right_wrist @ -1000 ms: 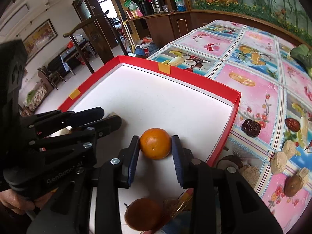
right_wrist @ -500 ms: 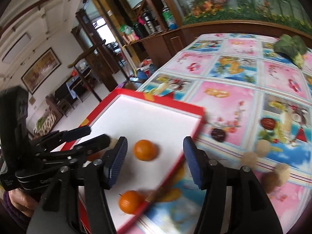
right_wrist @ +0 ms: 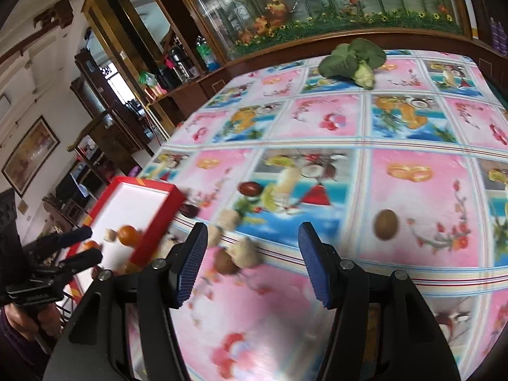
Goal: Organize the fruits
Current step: 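Grasp a brown round nut with the left tool while the right tool grasps a beige pastry cube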
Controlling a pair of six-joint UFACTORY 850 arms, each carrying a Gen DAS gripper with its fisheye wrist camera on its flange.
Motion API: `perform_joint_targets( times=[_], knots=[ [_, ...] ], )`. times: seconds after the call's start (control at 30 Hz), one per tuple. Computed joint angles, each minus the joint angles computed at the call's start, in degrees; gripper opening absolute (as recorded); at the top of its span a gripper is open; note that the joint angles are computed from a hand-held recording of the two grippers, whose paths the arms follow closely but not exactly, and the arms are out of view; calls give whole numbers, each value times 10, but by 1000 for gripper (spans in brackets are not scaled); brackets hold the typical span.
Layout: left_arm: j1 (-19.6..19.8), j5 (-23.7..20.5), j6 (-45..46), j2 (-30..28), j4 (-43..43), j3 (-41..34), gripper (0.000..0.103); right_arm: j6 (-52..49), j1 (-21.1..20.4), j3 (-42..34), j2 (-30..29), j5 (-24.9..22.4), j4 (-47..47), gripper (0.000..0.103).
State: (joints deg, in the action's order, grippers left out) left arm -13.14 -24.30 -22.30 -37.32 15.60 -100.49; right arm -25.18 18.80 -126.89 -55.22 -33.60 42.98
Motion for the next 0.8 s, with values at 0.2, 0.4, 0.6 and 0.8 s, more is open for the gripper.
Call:
perform_joint_targets(
  times=[0.2, 0.4, 0.6, 0.8],
  knots=[
    [-4, 9, 42, 1, -36, 3, 72, 7, 8, -28, -20, -40, -30, 53],
    [-3, 9, 56, 1, -53, 4, 72, 107, 22, -59, -40, -39, -157, 51],
    [-6, 11, 73, 0, -67, 4, 71, 194, 17, -20, -15, 19, -232, 51],
    [-10, 7, 116, -7, -106, -7, 72, 133, 18, -41, -28, 9, -177, 51]
  ],
)
